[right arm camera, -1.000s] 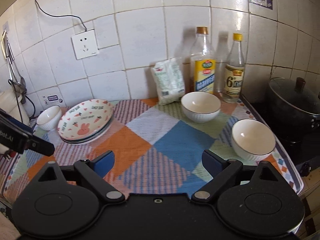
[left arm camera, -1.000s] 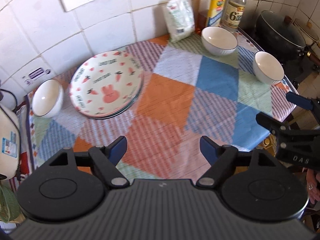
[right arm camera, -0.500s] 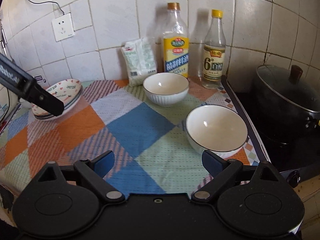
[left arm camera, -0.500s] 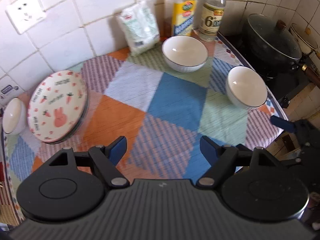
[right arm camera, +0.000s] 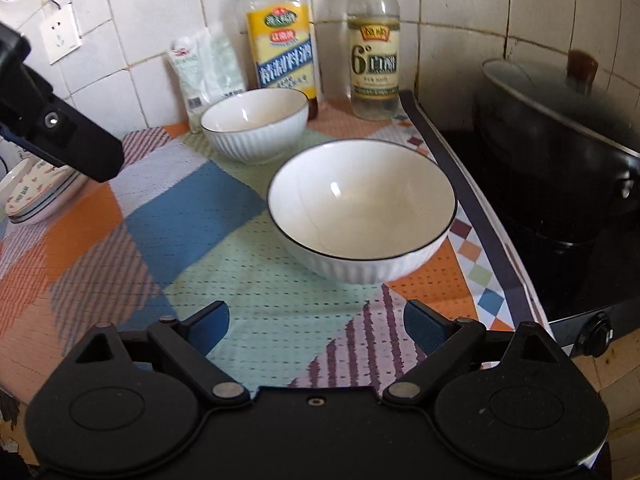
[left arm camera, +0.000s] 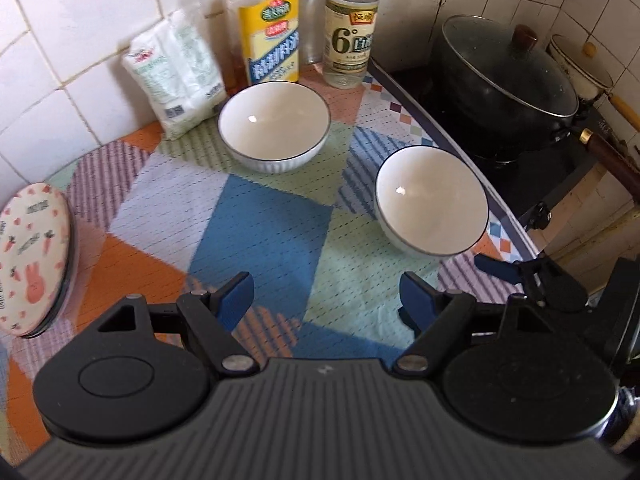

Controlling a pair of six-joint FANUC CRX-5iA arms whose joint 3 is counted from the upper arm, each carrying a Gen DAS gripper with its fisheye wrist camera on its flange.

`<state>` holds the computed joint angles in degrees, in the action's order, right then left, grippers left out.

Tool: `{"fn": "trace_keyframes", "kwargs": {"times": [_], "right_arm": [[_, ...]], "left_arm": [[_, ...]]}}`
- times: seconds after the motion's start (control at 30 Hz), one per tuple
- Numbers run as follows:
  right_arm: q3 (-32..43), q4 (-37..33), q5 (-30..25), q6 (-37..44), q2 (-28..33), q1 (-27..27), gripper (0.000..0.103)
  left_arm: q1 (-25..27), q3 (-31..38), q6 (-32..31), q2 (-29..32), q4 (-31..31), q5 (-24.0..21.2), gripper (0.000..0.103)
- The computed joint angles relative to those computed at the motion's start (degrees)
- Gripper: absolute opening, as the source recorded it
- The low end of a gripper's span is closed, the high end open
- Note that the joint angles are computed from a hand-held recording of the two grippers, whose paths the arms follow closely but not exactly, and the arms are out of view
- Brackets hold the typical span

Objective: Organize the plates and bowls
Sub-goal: 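Close the left gripper on the rim of the large white bowl, then carry the large white bowl with the left gripper toward the plate stack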

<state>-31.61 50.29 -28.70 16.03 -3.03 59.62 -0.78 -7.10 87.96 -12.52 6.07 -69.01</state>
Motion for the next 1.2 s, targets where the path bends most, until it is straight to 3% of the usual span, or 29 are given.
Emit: {"fn": "trace_keyframes", "kwargs": {"times": [0.3,0.43,0.57,0.67,0.77,0.9,0.97,1.07,1.2], "right_arm": [[-1.01,11.09,5.45,-4.15,4.42,-5.99,0.098],[-1.47,15.0,10.8,-7.37,4.59,-8.89,0.099],[-0.14,13.89,10.96,-7.52,5.79,-9.4,0.099],[1.49,9.97,10.52,-5.96,6.49,-9.19,0.099],[2.84,7.57,10.17,-2.88,7.34,-8.92,0.1],[1.62,10.93,12.09,-5.15,7.04,-10.0,0.1],[1.65,10.34,12.09,-4.78,6.98,-9.97,0.1],[3.01,4.05,10.84,1.76,6.93,-8.79,0.1],[2.88,3.37,10.72,2.04,6.58,-8.19,0.099]], "left_arm": [[0.59,-2.44,2.0,6.42,7.98,5.85,0.078],[-1.21,-1.85,4.24,9.02,6.64,8.22,0.072],[-2.47,-2.83,2.88,10.32,6.64,12.22,0.062],[-3.11,-1.81,3.27,12.03,5.35,12.24,0.053],[-2.58,-2.49,2.7,12.68,7.14,12.99,0.037],[-1.47,-4.93,-0.98,12.55,11.96,14.56,0.013],[-1.65,-5.25,-1.68,12.35,11.88,14.99,0.013],[-2.06,-4.21,-2.11,12.6,10.49,13.51,0.013],[-1.72,-4.14,-1.9,12.06,10.22,12.14,0.013]]}}
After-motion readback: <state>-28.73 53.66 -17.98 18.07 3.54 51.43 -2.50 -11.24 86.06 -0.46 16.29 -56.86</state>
